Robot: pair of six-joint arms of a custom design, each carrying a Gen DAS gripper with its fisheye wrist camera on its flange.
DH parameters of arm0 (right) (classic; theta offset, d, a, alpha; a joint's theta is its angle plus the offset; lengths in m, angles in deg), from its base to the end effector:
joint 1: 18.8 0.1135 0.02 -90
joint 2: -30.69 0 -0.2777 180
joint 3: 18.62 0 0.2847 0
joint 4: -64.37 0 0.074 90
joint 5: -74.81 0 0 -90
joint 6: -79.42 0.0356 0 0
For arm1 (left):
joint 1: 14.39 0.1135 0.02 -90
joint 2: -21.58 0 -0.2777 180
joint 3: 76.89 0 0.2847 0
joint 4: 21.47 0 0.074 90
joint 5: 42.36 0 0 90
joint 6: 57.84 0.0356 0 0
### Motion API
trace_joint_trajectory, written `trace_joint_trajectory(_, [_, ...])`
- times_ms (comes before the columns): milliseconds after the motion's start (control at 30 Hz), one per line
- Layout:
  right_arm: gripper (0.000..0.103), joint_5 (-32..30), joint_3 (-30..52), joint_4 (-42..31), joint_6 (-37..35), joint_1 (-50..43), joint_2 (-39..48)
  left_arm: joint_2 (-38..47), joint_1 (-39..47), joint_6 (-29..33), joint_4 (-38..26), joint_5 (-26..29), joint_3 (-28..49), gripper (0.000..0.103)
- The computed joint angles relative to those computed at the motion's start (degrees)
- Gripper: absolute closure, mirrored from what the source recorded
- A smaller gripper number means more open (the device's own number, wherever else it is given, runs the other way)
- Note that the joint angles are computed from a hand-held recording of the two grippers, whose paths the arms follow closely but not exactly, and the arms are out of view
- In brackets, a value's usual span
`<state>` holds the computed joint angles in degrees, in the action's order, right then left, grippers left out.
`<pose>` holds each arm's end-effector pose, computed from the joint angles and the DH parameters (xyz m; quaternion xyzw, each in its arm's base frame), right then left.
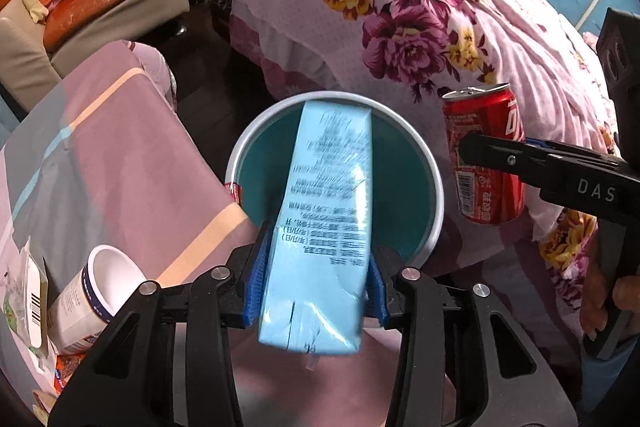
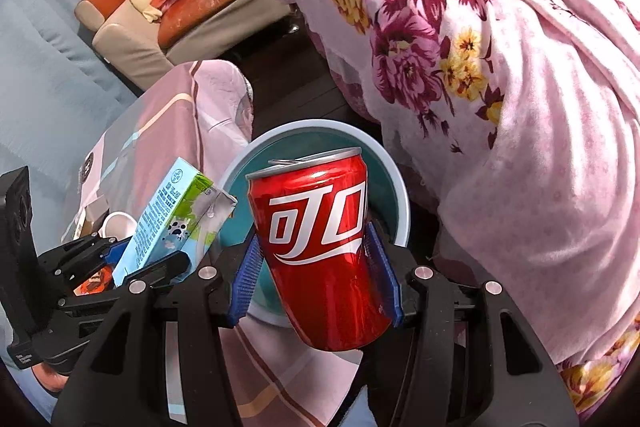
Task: Collect trash
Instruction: 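Open the left tool over the bin while the right tool drops the can in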
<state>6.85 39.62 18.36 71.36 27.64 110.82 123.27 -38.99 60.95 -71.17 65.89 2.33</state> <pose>0.2004 0.1914 0.1818 0.3286 0.9063 0.0877 0.2508 0.3339 -0.1651 0.1740 0.4602 0.8604 -0.1510 0.1586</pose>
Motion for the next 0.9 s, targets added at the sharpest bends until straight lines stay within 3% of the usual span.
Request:
trace_joint_trajectory(67, [0.054, -0.4, -0.1, 0.1, -0.3, -0.4, 0.2, -0.7, 0.0, -0.4, 1.3, -0.3, -0.6, 0.033])
trace_joint_trajectory(133, [0.054, -0.6, 0.2, 0.0, -0.4, -0.5, 0.5, -1.8, 0.1, -0.8, 3.0, -0.8, -1.5, 0.026])
trace_joint_trajectory(500, [0.054, -3.0, 2.3, 1.7, -2.8, -1.6, 4.4, -2.9, 5.4, 2.0, -0.5, 1.9, -0.8, 0.025])
trace_joint_trajectory(633, [0.054, -4.5, 3.8, 2.5, -3.9, -1.9, 6.7, -3.4, 7.4, 2.8, -1.5, 3.1, -1.0, 0.016])
trace_joint_trajectory(767, [0.053, -5.7, 5.8, 2.6, -4.5, -1.7, 9.0, -4.1, 8.8, 3.7, -2.1, 3.8, -1.5, 0.016])
trace_joint_trajectory(900, [0.036, -5.4, 7.8, 1.7, -4.5, -0.7, 10.2, -4.8, 10.4, 5.0, -3.1, 4.4, -1.7, 0.016])
